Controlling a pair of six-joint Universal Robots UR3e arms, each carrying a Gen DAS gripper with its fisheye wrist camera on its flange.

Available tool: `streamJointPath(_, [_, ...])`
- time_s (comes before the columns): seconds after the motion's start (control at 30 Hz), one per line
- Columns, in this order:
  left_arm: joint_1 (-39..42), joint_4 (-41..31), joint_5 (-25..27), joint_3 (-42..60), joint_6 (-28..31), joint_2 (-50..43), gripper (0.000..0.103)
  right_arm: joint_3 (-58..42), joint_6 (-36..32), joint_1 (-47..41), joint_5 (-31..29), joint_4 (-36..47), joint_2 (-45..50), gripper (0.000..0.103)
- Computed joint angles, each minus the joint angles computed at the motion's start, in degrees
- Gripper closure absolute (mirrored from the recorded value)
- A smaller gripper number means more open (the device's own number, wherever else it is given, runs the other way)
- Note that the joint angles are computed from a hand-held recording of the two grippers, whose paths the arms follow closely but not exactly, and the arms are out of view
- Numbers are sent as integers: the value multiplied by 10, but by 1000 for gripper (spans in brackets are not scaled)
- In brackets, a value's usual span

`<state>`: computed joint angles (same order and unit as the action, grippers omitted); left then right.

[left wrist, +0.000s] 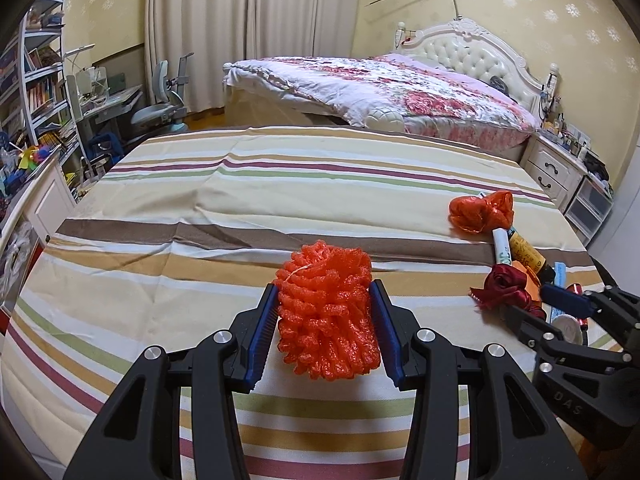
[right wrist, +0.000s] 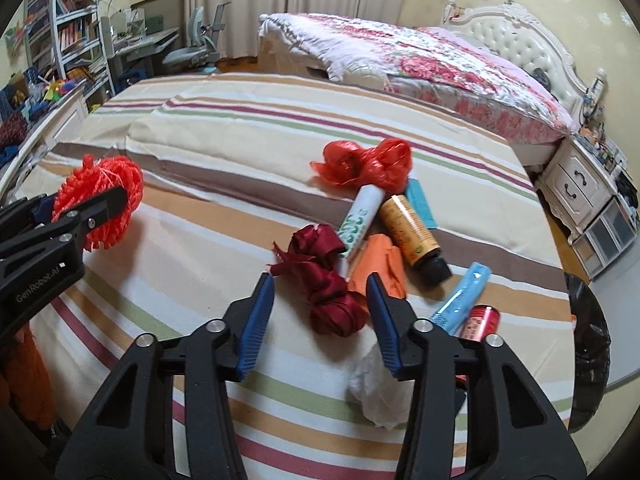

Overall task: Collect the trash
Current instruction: 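Grasp the dark red ribbon bag with the right tool while left holds mesh net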

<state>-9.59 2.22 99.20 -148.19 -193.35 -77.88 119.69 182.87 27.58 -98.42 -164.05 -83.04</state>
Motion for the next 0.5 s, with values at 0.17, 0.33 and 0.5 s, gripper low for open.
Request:
streamJointPath(0.17, [-6, 1, -1, -2, -1, 0, 57, -7, -7, 4, -1, 1, 19, 80])
streamJointPath(0.33, [-18, 0, 3, 8, -7, -5, 57, 7, -2, 3, -2, -9, -6, 81])
streamJointPath(0.5, [-48, -4, 9, 33, -16, -17, 57, 36, 1, -20, 10, -19, -59, 81])
